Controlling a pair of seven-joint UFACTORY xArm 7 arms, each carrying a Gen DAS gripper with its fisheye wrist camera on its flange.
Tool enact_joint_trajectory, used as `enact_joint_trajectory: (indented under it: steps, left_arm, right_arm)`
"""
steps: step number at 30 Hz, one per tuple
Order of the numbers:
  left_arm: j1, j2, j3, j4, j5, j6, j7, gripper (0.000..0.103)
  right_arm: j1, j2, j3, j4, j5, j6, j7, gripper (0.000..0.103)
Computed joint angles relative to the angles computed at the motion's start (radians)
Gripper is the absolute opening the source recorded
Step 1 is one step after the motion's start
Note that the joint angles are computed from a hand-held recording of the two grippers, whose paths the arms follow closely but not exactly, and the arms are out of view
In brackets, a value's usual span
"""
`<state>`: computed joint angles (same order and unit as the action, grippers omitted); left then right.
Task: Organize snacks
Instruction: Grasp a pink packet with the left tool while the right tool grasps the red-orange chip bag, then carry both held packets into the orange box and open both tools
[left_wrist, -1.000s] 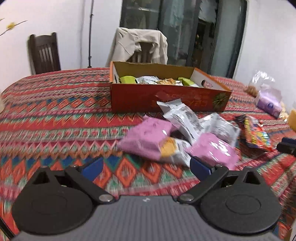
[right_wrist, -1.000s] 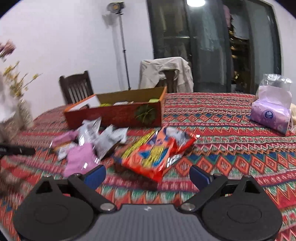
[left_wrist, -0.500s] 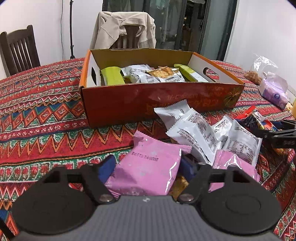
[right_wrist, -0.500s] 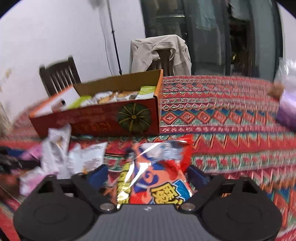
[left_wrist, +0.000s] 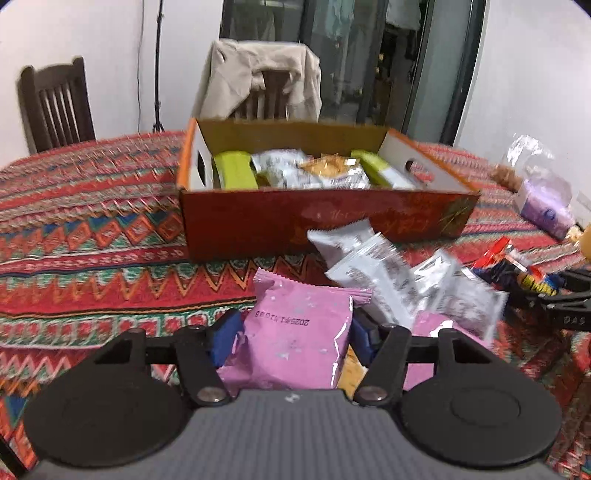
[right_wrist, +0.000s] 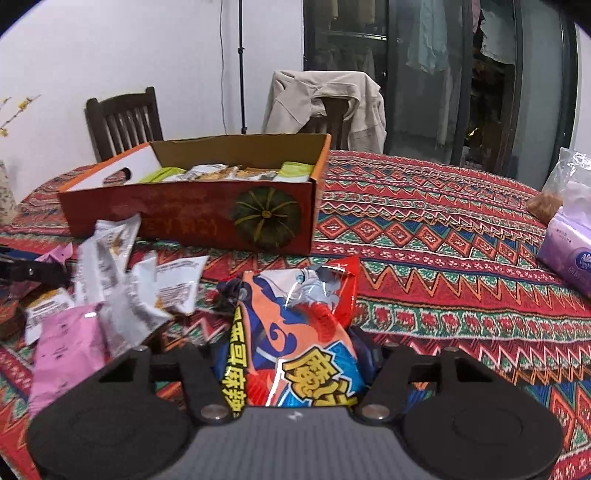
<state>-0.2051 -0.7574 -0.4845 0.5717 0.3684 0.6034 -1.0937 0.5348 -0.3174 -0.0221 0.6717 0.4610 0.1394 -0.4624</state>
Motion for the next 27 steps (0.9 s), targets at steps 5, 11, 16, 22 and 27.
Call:
enact_joint_trajectory:
  steps: [5,11,16,22,27]
  left_arm:
    - [-0.03,-0.164,-0.081,0.001,-0.017,0.118,-0.087,0.063]
    - [-0.092,-0.292,-0.202,0.015,-0.087,0.255,-0.237,0.063]
    - [-0.125,-0.317,-0.307,0.053,-0.12,0.372,-0.331,0.063]
    - [-0.164,-0.313,-0.383,0.104,-0.144,0.473,-0.401,0.063]
    - [-0.173,-0.319,-0.434,0.139,-0.148,0.532,-0.44,0.063]
  right_arm:
    - [0.033,-0.124,-0.022,-0.077,0.012,-0.005,-0.005,0.061]
    - [0.065,-0.369,-0.033,-0.219,-0.045,0.02,0.043,0.061]
    - [0.083,-0.584,-0.033,-0.338,-0.101,0.071,0.086,0.061]
    - [0.096,-0.801,-0.008,-0.446,-0.156,0.145,0.148,0.061]
    - [0.106,-0.934,0.005,-0.506,-0.187,0.212,0.183,0.061]
